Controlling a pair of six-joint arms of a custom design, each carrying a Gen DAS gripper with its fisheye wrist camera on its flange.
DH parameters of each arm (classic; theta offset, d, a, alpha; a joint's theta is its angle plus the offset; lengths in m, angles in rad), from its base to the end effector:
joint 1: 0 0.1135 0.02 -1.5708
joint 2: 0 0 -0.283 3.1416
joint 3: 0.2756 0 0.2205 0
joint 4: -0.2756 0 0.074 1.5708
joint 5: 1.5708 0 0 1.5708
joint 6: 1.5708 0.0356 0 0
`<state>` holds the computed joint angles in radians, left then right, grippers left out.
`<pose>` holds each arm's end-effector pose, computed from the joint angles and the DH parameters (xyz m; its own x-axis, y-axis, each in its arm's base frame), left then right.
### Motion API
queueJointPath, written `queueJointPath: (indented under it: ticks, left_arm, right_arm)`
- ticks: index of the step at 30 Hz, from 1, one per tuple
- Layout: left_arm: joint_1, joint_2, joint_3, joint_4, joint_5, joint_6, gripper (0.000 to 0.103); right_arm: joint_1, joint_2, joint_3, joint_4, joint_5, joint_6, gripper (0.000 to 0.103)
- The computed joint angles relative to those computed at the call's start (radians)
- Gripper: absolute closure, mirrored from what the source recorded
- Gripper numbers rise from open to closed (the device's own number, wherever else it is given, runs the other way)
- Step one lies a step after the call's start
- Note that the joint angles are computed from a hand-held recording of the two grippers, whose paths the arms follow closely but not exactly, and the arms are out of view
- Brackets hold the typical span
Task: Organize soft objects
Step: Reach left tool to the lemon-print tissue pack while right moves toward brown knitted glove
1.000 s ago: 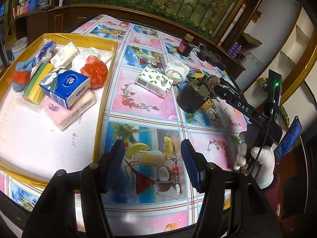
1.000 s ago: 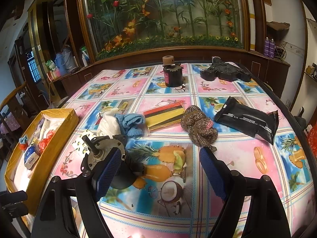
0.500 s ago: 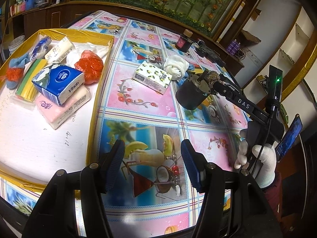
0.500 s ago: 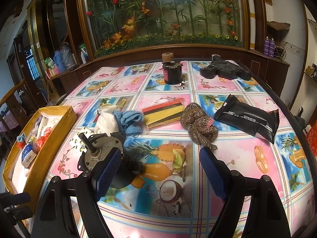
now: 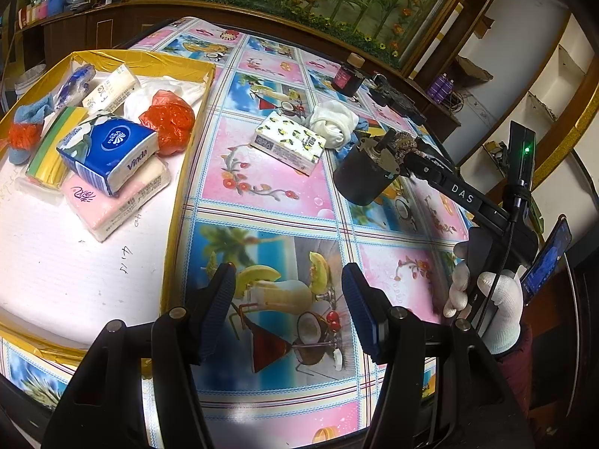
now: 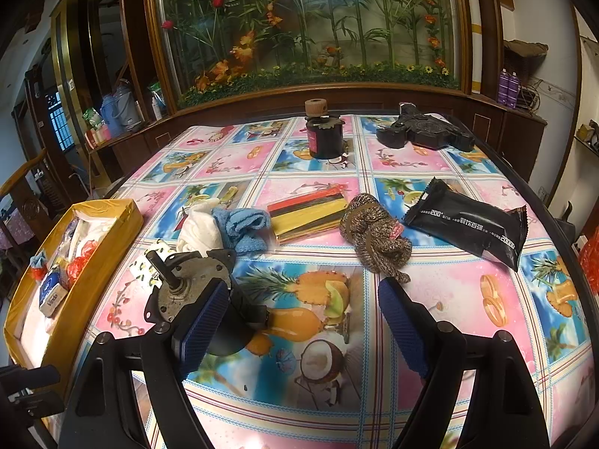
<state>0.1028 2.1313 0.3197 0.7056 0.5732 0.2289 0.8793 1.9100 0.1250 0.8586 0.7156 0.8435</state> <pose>0.2255 0.0039 0.0399 -0.8307 0.1060 -0.5466 0.3533 0.8590 -0.3704 0.1381 0.1301 0.0797 -0.5855 0.1768 -0.7912 0.1614 0.9818 0.1000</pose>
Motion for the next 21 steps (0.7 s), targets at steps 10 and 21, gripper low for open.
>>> queueJointPath:
  ticks: [10,21]
  left_arm:
    - [-0.003,-0.027,0.016,-0.021,0.007,-0.004,0.045]
    - [-0.004,-0.024,0.032,-0.036,0.016,-0.006,0.045]
  right_arm:
    - [-0.003,0.002,-0.001,0.003,0.001,-0.001,0.02]
    - [-0.016,0.008,0.0,0.0,0.0,0.006,0.02]
